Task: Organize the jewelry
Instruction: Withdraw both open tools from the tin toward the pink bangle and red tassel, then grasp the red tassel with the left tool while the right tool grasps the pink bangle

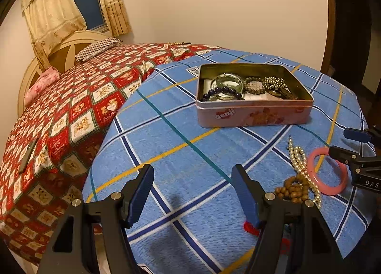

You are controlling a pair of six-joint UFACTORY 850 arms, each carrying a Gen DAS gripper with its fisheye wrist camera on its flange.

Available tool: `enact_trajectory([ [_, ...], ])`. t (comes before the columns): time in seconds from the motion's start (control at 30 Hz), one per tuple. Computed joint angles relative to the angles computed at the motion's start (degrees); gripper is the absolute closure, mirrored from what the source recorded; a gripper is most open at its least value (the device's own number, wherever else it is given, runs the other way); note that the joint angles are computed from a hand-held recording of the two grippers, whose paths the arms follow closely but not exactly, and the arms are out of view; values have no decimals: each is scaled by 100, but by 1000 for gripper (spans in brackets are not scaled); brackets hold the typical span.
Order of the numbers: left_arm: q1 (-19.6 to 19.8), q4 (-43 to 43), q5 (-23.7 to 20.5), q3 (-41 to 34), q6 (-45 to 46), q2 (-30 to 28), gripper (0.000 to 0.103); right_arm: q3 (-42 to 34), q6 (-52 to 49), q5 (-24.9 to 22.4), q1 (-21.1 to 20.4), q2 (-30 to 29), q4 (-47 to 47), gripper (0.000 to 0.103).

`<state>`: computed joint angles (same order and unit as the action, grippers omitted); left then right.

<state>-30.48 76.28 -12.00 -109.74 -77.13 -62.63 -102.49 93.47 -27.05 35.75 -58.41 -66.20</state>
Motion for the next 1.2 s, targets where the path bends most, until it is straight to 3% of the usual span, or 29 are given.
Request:
enact_trajectory([
  [0.27, -35, -65, 65, 36, 85, 17, 35, -150, -465, -9, 42, -123, 308, 38],
  [0.37, -29, -151, 98, 34, 160, 14, 35, -288, -926, -69, 58, -225, 639, 57],
  [0.4, -27, -226, 104, 26, 230, 6, 35, -243, -832, -5, 59, -200, 531, 67],
  [0.43, -25, -316, 110, 15, 317, -3, 35, -232, -888, 54, 59, -194, 542, 88],
  [0.53, -20, -453, 149, -4, 452, -12, 35, -240, -912, 64, 70, -197, 523, 90],
  [0.73, -10, -366, 217, 34, 330, 32, 35, 148, 151, 175, 43, 41, -261, 91],
  [0.97, -11, -864, 397, 90, 806, 84, 35, 350, 636, 154, 46, 173, -583, 91],
  [1.2, -102, 257, 294, 447, -68, 280, 35, 360, 637, 182, 71, 168, -619, 91],
])
